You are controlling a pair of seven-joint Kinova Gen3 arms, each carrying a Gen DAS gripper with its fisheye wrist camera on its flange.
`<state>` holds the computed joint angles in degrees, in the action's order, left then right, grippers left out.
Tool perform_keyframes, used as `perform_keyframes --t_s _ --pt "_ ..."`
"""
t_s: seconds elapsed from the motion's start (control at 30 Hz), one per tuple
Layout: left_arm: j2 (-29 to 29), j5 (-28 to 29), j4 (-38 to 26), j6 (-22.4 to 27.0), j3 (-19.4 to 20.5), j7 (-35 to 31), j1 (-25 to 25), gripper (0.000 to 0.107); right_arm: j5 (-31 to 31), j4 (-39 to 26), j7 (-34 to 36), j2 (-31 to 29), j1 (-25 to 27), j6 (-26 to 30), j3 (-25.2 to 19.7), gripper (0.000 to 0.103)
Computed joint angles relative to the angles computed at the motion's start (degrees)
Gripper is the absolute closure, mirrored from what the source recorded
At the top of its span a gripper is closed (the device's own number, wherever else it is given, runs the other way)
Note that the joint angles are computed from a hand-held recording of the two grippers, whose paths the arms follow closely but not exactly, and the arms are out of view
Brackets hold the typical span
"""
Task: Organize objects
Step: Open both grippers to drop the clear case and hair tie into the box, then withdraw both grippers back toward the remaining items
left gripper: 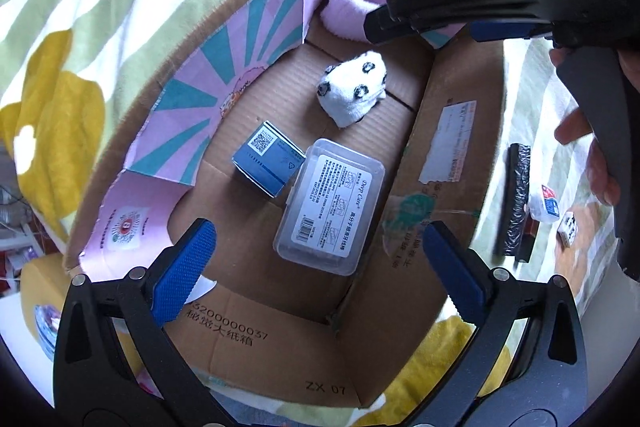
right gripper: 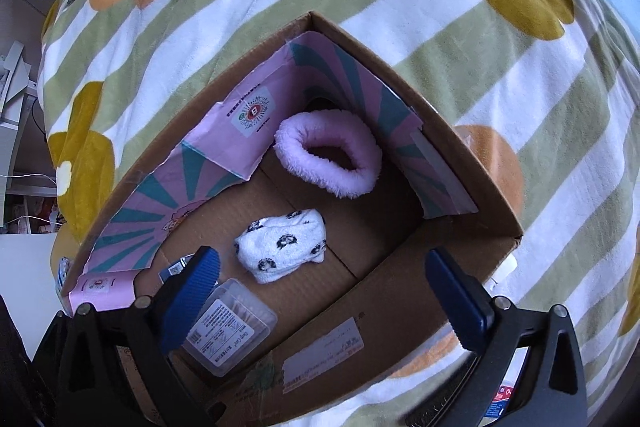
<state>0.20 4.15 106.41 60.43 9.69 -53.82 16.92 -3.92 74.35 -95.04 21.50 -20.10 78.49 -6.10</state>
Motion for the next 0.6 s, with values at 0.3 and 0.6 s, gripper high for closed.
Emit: perform_keyframes --t_s 0.3,0.6 --pt "-4.3 0.0 -3.9 5.5 -0.7 -3.7 -0.7 0.005 -0.5 0.0 -2.7 -5.7 -0.1 2.5 0.0 0.001" --pt "-7.1 -1.2 -10.1 11.2 1.5 -3.6 -0.5 0.005 -0.3 2.4 -7.9 -14.6 0.3 3.9 -0.3 0.001"
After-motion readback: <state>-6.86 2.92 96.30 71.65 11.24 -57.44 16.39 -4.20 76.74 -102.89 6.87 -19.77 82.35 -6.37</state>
